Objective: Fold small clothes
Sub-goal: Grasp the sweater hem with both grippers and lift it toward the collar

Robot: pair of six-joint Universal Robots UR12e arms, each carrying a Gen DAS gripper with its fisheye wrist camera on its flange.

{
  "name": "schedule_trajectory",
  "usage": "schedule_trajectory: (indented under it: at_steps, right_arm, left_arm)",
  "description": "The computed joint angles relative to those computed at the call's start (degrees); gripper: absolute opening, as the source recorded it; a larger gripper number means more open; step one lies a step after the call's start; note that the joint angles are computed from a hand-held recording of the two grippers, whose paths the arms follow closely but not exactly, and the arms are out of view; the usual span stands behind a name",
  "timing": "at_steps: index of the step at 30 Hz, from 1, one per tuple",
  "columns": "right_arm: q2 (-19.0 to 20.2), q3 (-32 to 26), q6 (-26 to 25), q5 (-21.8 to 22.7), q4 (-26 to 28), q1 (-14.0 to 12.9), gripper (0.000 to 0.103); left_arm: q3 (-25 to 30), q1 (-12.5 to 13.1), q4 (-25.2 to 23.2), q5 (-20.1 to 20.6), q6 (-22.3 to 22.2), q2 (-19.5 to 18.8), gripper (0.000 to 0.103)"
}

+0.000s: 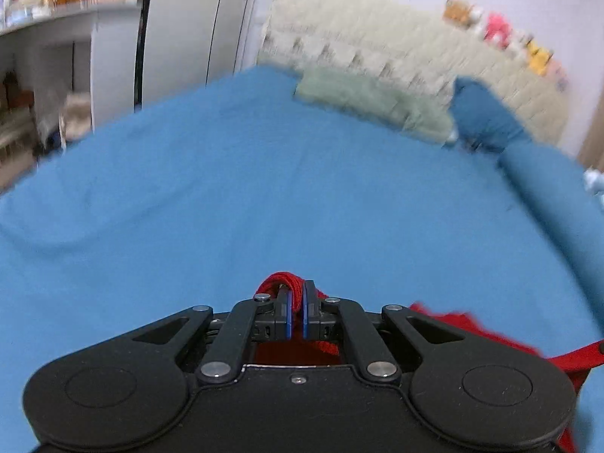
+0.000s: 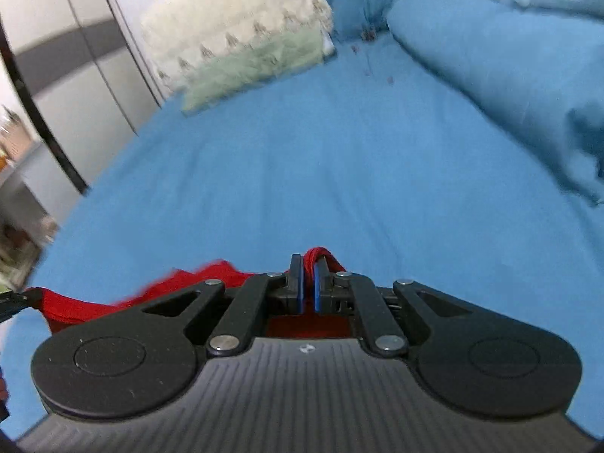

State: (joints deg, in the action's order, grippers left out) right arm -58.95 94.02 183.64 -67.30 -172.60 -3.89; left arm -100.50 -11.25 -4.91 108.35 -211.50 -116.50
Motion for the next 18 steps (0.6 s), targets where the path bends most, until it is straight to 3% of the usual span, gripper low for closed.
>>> schedule_trajectory:
  at_steps: [7, 9, 10, 11, 12, 13, 14, 16, 18]
  right_arm:
    - [7.23, -5.95, 1.83, -2.53, -0.96, 1.37, 0.020]
    - [8.19, -7.03, 1.72, -2.19, -0.50, 1.35, 0.023]
    - [8.37, -7.14, 1.44, -2.09, -0.61, 1.35, 0.025]
    - [8.28, -6.93, 1.21, -1.62, -0.98, 1.25, 0.035]
    - [7.92, -6.13, 1.08, -1.09, -2.14, 1.03, 0.060]
    - [7.47, -4.84, 1.17, -1.23, -4.84, 0.98, 0.075]
    - [7.27, -3.73, 0.87, -1.23, -8.28, 1.06, 0.096]
    - [6.17, -0.43, -1.64, 1.50, -13.89, 0.67, 0.102]
    - [5.10, 1.48, -5.31, 4.58, -12.38, 0.58, 0.102]
  left_arm:
    - [2.75, 1.49, -0.91, -1.18, 0.93, -4.89, 0.006]
    - [2.99, 1.71, -0.77, -1.38, 0.85, -5.09, 0.011]
    - [2.65, 1.75, 0.19, -1.31, 0.91, -4.96, 0.020]
    - [2.00, 1.69, 1.43, -0.84, 1.18, -4.65, 0.034]
    - [1.69, 1.03, 2.69, 0.22, 1.78, -4.40, 0.041]
    - [0.71, 0.61, 4.48, 1.08, 3.43, -3.81, 0.052]
    - [-0.68, 0.02, 6.52, 2.20, 5.52, -2.98, 0.058]
    - [-2.82, -0.81, 8.78, 1.85, 8.29, -1.97, 0.059]
    - [-5.01, -0.80, 8.34, -2.71, 9.58, -0.80, 0.059]
